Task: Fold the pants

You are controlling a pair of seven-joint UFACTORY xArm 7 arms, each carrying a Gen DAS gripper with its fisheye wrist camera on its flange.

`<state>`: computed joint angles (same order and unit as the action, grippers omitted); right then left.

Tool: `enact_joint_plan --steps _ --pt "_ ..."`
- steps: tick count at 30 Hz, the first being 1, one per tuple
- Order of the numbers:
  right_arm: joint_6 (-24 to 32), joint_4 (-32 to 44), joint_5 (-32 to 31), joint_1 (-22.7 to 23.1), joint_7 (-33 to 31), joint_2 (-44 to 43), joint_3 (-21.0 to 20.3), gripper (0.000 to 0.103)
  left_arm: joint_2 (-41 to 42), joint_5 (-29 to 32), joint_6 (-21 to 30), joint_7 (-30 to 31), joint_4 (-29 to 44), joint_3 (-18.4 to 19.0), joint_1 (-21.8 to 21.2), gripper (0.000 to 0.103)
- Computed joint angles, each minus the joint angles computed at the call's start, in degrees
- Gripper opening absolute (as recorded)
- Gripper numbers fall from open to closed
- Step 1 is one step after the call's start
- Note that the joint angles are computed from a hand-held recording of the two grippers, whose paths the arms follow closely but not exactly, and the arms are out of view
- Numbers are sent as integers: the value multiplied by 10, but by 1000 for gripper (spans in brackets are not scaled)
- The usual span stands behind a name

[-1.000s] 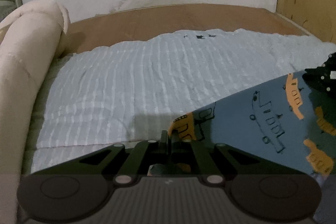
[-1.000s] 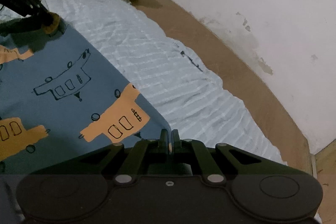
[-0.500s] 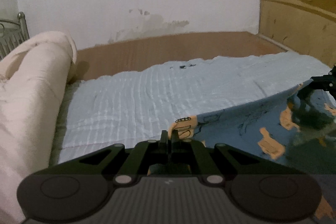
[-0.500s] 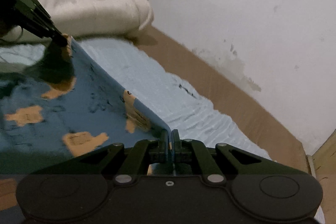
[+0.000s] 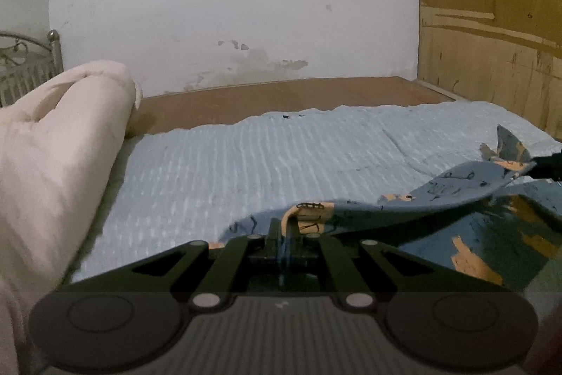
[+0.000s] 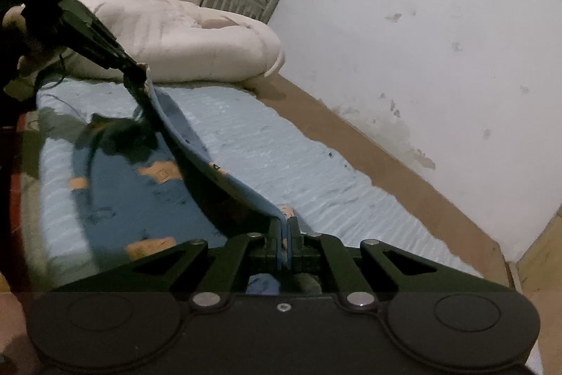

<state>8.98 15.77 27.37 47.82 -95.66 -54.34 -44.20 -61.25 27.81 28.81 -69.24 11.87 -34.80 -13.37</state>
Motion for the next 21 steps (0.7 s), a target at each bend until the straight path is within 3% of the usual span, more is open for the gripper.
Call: enact_joint_plan --steps 4,10,15,21 --pt "-12 -68 -6 -54 -5 -54 14 1 -17 -17 36 -41 -20 -35 -44 1" --pt "-47 -130 -9 -78 6 -93 -18 1 14 3 75 -81 -14 -68 -76 1" --pt "-27 -143 -19 -99 -10 -100 -38 1 29 21 78 -94 -20 -53 -105 1" --pt "18 -152 -12 -155 -22 -119 -12 0 37 30 102 -111 -28 -46 -130 1"
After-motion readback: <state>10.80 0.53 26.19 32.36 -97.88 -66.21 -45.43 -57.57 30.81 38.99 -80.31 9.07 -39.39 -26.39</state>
